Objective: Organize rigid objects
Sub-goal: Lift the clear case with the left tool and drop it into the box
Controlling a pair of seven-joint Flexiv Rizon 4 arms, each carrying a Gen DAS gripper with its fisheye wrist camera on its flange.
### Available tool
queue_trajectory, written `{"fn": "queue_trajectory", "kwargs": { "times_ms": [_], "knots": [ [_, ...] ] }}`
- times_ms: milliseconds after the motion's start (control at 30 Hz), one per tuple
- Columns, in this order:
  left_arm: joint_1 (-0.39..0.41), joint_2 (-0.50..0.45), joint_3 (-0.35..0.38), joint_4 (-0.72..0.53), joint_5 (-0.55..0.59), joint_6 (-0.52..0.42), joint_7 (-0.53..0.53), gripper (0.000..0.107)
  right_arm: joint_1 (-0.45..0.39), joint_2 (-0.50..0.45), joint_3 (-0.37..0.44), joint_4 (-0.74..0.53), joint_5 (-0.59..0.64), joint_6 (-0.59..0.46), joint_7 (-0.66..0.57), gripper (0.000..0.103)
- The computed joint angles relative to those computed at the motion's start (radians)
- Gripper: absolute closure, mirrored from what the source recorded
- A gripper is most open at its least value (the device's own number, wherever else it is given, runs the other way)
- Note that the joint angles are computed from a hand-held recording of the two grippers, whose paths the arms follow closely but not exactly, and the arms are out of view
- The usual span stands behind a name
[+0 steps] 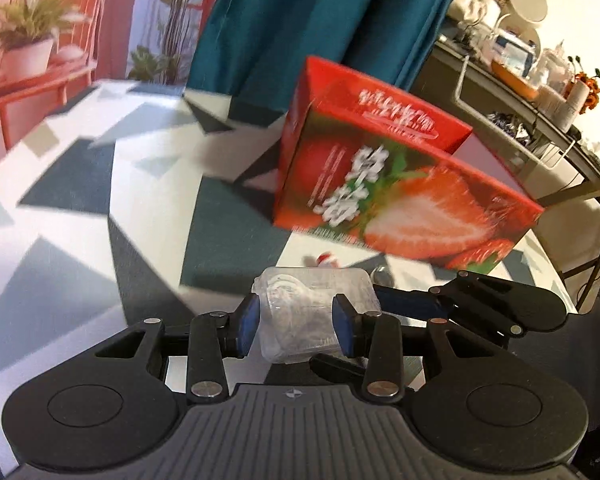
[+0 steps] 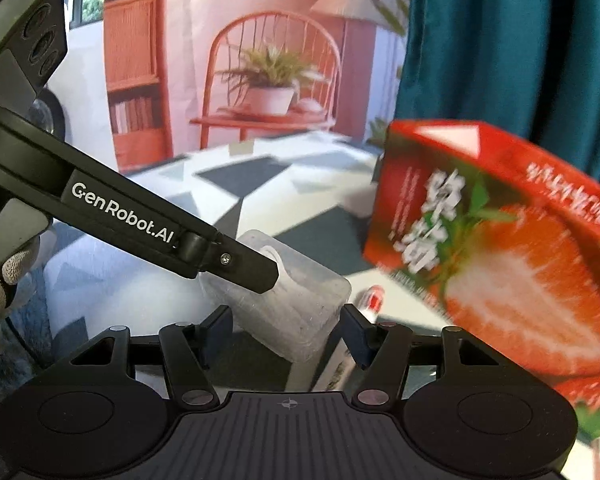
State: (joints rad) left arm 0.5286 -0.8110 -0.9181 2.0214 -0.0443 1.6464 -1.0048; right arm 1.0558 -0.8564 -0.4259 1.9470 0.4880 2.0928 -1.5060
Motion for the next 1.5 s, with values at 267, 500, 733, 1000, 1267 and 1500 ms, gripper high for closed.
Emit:
{"fn": "queue_trajectory", "kwargs": {
  "times_ms": [267, 500, 733, 1000, 1267, 1500],
  "knots": [
    [-0.013, 0.012, -0.066, -0.034, 0.032, 0.004, 0.019, 0.065, 0.039, 0.035, -0.065, 0.031, 0.094, 0.068, -0.076, 0.047],
    [-0.122, 0.001, -0.061, -0.154, 0.001, -0.04, 0.087, 0.064, 0.023, 0.083, -0.107, 0.032, 0.196, 0.082, -0.183, 0.047],
    [-0.294, -0.023, 0.031, -0.337, -0.1, -0.149, 0.173, 0.058, -0.109, 0.128, -0.063, -0.001, 0.173, 0.047, -0.221, 0.047],
    [-0.52, -0.075, 0.244, -0.604, -0.227, -0.378, 0.178, 0.055, -0.344, 0.138, 0.073, -0.05, 0.017, -0.013, -0.102, 0.046],
    [-0.667, -0.141, 0.402, -0.788, -0.33, -0.528, 0.132, 0.053, -0.47, 0.126, 0.131, -0.065, -0.102, -0.059, 0.066, 0.046],
    [-0.758, -0.167, 0.506, -0.841, -0.392, -0.539, 0.136, 0.053, -0.422, 0.103, 0.041, -0.061, -0.117, -0.106, 0.176, 0.048]
  ]
}}
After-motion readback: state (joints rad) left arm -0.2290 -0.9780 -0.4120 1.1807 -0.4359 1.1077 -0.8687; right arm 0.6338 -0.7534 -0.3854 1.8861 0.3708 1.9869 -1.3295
